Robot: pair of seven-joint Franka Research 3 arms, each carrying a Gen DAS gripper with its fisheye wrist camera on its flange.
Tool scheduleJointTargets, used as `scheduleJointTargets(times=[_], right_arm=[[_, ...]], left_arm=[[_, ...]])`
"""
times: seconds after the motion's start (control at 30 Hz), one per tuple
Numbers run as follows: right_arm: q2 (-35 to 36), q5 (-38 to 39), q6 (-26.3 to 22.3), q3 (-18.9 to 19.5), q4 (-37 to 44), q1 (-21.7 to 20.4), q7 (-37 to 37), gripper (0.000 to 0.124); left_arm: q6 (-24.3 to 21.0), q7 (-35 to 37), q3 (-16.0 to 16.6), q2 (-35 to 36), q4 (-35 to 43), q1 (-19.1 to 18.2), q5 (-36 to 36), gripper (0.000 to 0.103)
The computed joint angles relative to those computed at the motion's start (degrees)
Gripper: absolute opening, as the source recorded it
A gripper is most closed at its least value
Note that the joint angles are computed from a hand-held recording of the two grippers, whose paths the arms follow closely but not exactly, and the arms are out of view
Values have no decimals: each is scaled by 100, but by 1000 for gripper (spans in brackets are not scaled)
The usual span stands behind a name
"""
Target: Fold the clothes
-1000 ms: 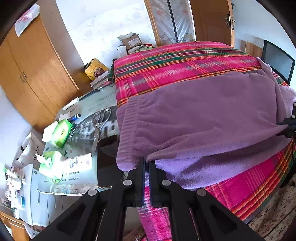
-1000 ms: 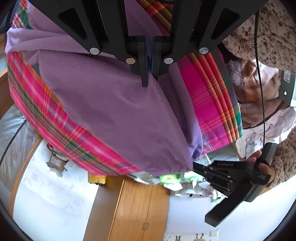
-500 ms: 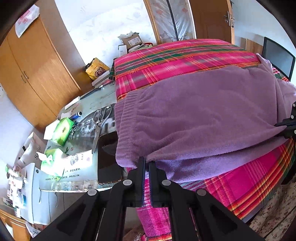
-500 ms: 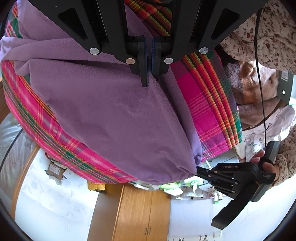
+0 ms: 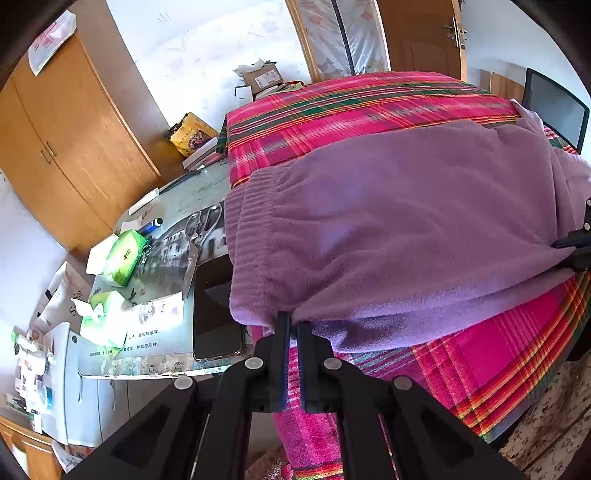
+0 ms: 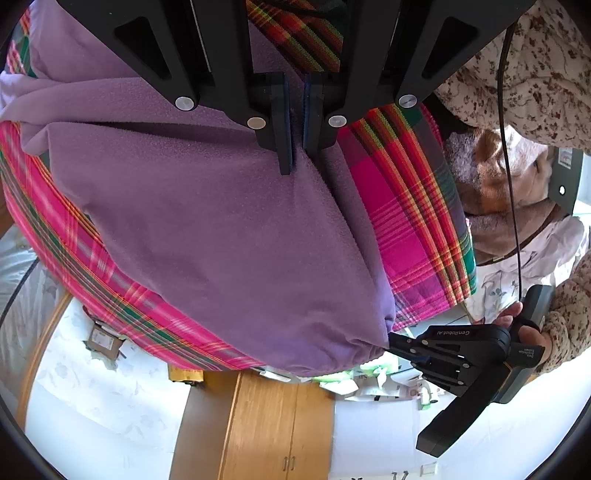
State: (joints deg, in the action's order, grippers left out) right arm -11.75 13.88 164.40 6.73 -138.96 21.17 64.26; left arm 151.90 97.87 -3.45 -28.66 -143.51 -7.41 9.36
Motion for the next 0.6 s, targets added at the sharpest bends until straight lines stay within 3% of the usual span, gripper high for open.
scheduleJointTargets(times=[0.6], right_arm=[[-71, -252, 436, 85, -256, -25, 81, 8]], left_arm=[[-241, -194, -5, -135, -116, 139, 8, 4]])
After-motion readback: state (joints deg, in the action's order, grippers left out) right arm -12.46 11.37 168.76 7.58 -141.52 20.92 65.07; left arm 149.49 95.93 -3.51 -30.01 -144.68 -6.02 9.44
